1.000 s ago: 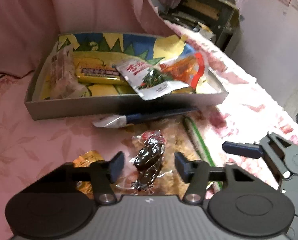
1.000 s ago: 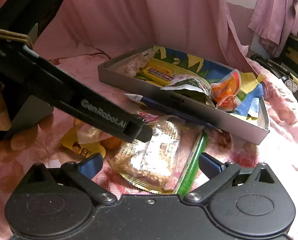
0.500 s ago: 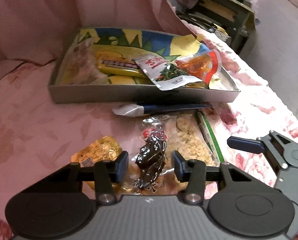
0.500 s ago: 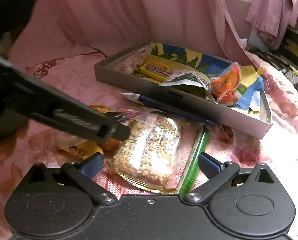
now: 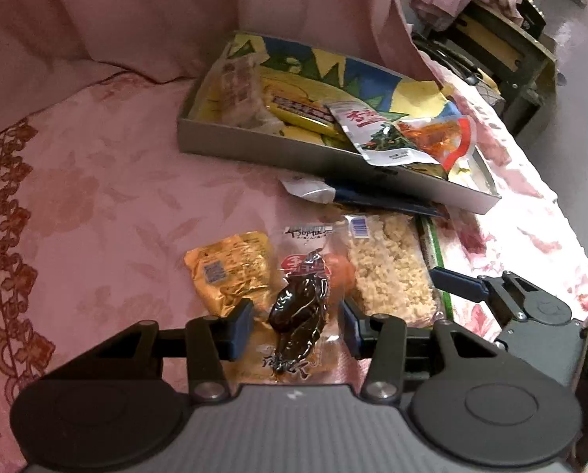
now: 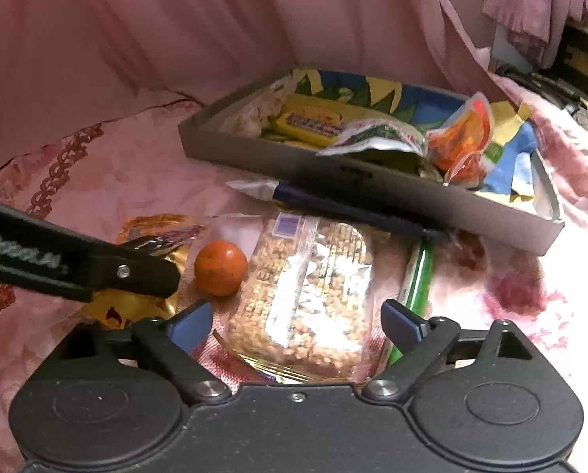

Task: Organize snacks
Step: 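Grasp the brown meat pack with the left tool while the right grasps the puffed-grain bag, then carry the meat pack and puffed-grain bag with both tools over the tray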

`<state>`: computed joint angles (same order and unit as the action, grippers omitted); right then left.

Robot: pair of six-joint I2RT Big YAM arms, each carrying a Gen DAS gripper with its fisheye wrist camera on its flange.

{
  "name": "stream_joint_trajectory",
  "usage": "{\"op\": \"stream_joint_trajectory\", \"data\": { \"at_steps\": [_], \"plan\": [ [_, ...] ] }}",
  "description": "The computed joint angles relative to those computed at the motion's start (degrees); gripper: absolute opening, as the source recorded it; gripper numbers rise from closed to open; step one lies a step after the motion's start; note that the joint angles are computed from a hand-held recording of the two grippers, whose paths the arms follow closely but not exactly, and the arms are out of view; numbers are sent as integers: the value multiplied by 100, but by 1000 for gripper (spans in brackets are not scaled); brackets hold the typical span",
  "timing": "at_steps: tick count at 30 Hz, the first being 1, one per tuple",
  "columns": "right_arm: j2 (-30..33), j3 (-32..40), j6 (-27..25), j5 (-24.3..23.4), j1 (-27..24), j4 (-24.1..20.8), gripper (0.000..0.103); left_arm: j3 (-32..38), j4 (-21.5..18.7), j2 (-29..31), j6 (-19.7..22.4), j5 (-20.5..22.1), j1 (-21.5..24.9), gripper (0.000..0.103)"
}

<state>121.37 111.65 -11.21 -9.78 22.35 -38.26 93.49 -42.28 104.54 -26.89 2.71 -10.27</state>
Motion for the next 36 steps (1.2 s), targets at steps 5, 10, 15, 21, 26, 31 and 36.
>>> {"op": "stream_joint_trajectory", "data": {
  "at_steps": [5, 10, 15, 21, 26, 31, 36],
  "plan": [
    [224, 439, 336, -204, -51, -619, 89, -21, 44, -21, -178, 14, 5, 51],
    [217, 466, 287, -141, -36, -719, 86, -22, 86, -18, -269, 70, 19, 51],
    [157, 454, 216, 71, 4, -851, 77, -23, 81, -53, -277, 92, -13, 51],
    [-149, 99, -70, 245, 18, -979, 75, -194, 97, -207, -456, 90, -107, 51],
    [-662, -716, -943, 783, 116, -368, 75, -537, 311, -513, -671, -44, -203, 51],
    [-1207, -1602, -1643, 1201, 182, 492, 75, -928, 647, -878, -793, -310, -313, 51],
    [-1637, -2123, -1479, 1101, 88, 1059, 75, -1276, 1053, -1183, -965, -445, -379, 51]
  ]
}}
